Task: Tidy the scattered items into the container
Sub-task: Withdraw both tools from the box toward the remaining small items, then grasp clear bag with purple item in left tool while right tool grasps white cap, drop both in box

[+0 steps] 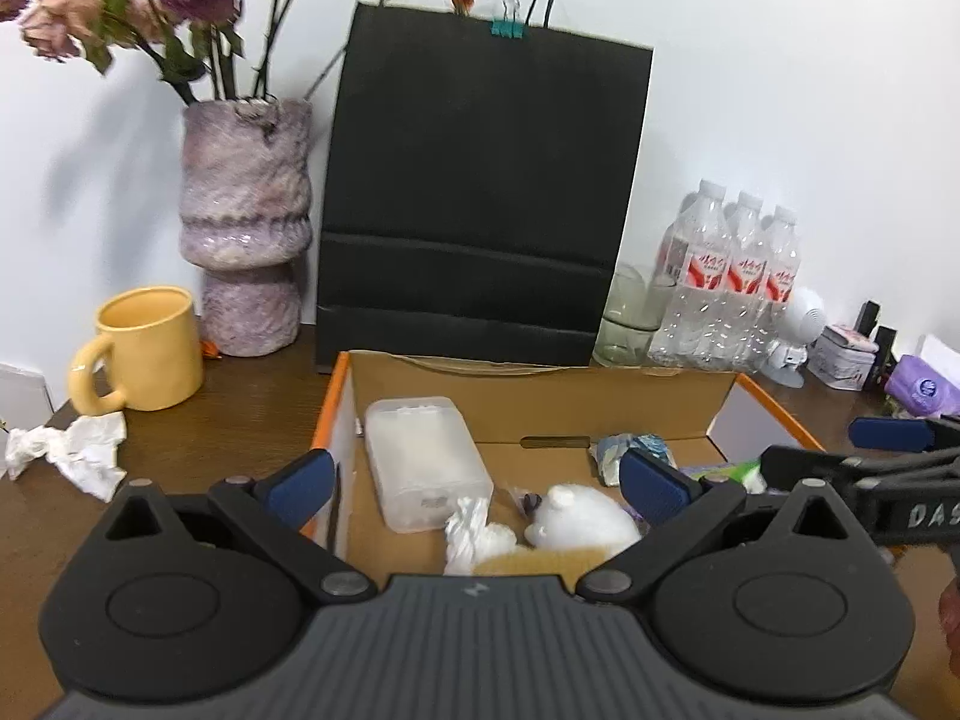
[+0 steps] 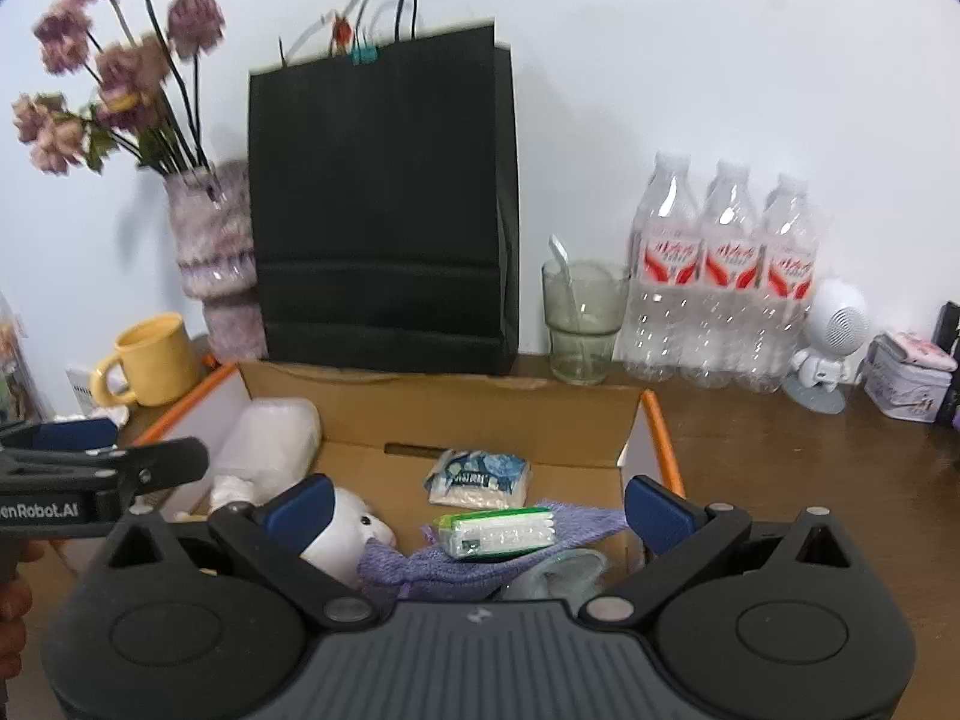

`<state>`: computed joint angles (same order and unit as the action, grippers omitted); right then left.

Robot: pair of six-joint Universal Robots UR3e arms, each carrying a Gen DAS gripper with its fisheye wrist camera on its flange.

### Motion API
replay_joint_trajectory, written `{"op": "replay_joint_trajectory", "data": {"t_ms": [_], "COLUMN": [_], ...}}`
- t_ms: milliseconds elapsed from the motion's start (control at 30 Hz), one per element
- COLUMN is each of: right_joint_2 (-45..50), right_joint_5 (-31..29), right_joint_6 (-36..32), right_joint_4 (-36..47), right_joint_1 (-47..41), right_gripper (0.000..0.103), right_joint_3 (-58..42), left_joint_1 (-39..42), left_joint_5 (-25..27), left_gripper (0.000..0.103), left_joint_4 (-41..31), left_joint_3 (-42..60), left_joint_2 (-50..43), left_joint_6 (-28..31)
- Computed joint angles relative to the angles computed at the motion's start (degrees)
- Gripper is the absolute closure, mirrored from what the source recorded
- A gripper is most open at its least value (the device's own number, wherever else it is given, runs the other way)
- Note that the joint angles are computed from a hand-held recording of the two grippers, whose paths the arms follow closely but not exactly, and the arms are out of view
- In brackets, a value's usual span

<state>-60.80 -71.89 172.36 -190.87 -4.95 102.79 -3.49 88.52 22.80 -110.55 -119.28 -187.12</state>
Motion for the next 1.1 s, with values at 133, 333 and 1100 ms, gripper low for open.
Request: {"op": "replay_joint_trajectory", "data": {"t_ms": [133,333,1100], "right_joint_2": [-6.28,-12.27,-3.5], "right_joint_5": [1.95,1.31,-6.09], "right_joint_6": [-1.55,-4.38,-0.64], "right_joint_4": [-5.35,-11.78,-27.21], "right_joint_1": [-2.09,-3.19,3.16], "right_gripper": [0.0,0.0,0.042], "right_joint_3": [11.21,26.59,36.8], "left_joint_1": [1.07,2.21,-5.65], "left_joint_5": [-0.21,-0.75,6.37], "left_gripper": [0.0,0.0,0.029], "left_joint_4": [4.25,8.52,18.29], "left_joint_3": [-10.38,-24.35,-32.83], "left_joint_2": [5.6,11.72,3.35], "left_joint_6": [1.47,2.31,3.27]}}
